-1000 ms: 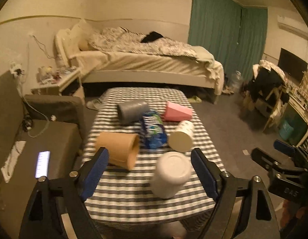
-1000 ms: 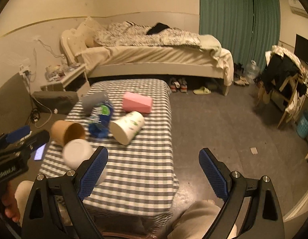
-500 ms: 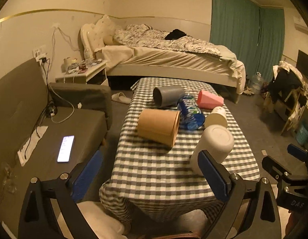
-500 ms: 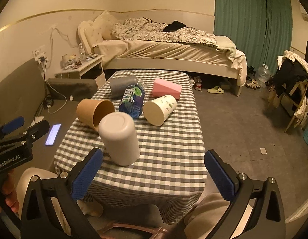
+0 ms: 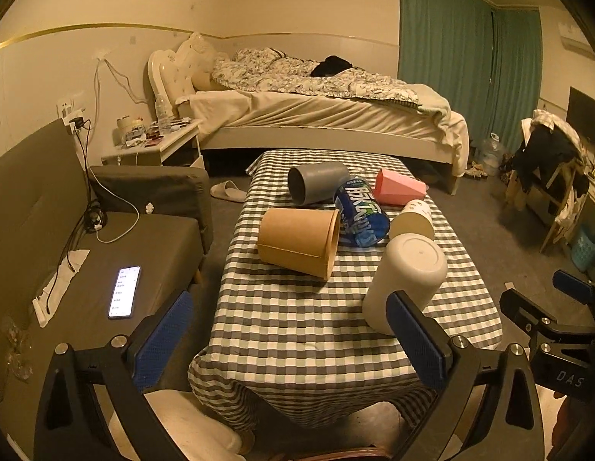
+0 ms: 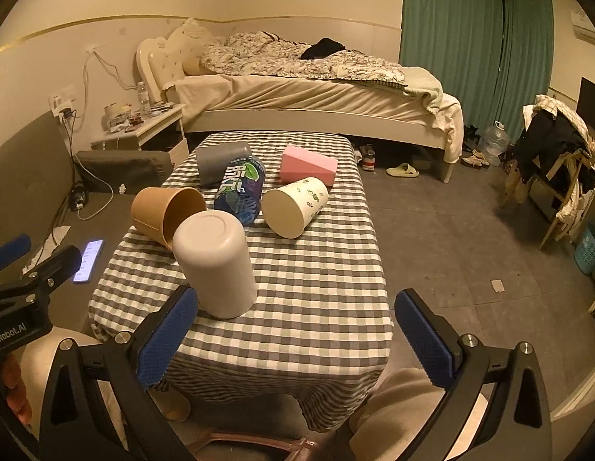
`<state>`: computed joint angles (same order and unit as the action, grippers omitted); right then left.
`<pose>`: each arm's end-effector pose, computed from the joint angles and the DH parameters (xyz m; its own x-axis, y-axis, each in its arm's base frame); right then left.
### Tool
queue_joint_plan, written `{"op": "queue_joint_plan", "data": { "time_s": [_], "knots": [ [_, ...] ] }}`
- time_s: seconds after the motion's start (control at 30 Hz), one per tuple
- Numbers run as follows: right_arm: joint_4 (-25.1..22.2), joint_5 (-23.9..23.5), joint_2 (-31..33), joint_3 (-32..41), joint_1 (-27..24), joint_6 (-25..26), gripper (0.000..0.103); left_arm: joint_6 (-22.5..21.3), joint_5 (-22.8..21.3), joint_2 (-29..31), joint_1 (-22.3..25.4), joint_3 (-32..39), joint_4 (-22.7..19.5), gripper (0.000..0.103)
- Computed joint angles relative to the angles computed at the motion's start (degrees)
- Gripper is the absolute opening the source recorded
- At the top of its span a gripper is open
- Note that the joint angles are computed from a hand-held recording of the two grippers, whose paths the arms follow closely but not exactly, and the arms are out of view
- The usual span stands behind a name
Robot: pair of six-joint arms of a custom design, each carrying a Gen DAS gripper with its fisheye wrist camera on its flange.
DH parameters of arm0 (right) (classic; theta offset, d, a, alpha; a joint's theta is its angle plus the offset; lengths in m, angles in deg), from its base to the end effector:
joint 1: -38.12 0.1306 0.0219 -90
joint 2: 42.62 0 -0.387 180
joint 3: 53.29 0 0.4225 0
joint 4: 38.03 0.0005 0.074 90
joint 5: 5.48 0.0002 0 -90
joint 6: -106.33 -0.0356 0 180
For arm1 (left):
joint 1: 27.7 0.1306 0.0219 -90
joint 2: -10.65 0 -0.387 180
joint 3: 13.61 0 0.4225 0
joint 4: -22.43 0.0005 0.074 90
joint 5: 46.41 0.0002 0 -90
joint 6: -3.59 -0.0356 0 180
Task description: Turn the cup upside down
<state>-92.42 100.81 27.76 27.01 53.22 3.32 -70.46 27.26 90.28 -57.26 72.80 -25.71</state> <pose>0.3746 0.0902 0.4920 -0.6718 0.0426 -0.7395 0.0969 0.9948 -0.0308 0.3986 -0.2151 0.4895 -0.6323 0.0554 -0.7727 0.1208 0.9923 -0.0276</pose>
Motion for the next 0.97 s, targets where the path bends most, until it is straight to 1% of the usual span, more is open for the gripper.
{"op": "queue_joint_plan", "data": {
  "time_s": [0.17, 0.37, 0.67, 0.8, 0.87, 0.97],
  "knots": [
    [-0.08, 0.06, 0.07, 0.04, -0.03, 0.12, 0.103, -0.39, -0.54, -0.29, -0.3, -0.16, 0.38, 0.103],
    [-0.4, -0.09, 0.18, -0.11, 0.03, 0.09, 0.103, 0.4, -0.42, -0.07, -0.04, 0.13, -0.11, 0.103],
    [-0.54, -0.22, 0.44, -0.2, -0.12, -0.01, 0.103, -0.46, -0.51, 0.02, 0.02, 0.04, -0.09, 0.103],
    [-0.65, -0.31, 0.5, -0.18, -0.16, 0.1, 0.103, 0.17, -0.36, -0.04, -0.05, -0.11, -0.2, 0.103],
    [-0.64, -0.32, 0.65, -0.19, -0.22, 0.2, 0.103, 0.86, -1.1, -0.49, 0.0, -0.7, 0.29, 0.103],
    [-0.62, -0.36, 0.74, -0.15, -0.21, 0.22, 0.103, 0.6, -0.45, -0.61, 0.32, -0.88, 0.5, 0.103]
  ]
}}
